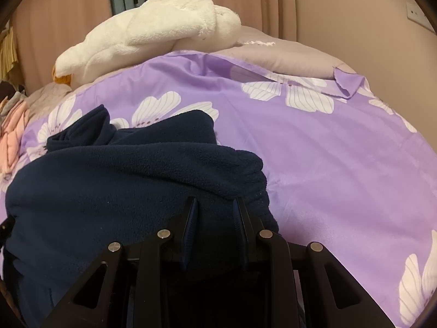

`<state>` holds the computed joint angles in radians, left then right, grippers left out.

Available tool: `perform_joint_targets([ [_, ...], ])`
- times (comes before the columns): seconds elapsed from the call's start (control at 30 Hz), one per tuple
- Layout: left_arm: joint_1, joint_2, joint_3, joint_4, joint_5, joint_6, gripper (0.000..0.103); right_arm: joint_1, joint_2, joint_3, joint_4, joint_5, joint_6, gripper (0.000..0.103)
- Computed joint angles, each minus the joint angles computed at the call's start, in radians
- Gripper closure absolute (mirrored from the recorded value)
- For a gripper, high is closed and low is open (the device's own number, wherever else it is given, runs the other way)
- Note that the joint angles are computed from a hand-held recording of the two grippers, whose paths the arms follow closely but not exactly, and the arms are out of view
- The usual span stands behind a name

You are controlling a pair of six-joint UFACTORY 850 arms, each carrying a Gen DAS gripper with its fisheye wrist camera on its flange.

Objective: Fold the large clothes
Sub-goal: 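Press the folded jacket flat with both tools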

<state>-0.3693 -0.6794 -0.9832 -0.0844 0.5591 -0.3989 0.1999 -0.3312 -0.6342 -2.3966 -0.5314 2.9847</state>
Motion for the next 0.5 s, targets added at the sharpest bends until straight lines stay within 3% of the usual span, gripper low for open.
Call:
perform_joint_targets([
  [0.37,0.017,0.000,0.011,0.080,0.027,-0.090,0.078,0.001,-0.003,-0.002,0.001,-0.002,0.002,0.079],
  [0.5,0.038,0.002,0.028,0.169,0.068,-0.196,0.078,-0.002,-0.001,0.001,-0.021,0.000,0.026,0.079],
])
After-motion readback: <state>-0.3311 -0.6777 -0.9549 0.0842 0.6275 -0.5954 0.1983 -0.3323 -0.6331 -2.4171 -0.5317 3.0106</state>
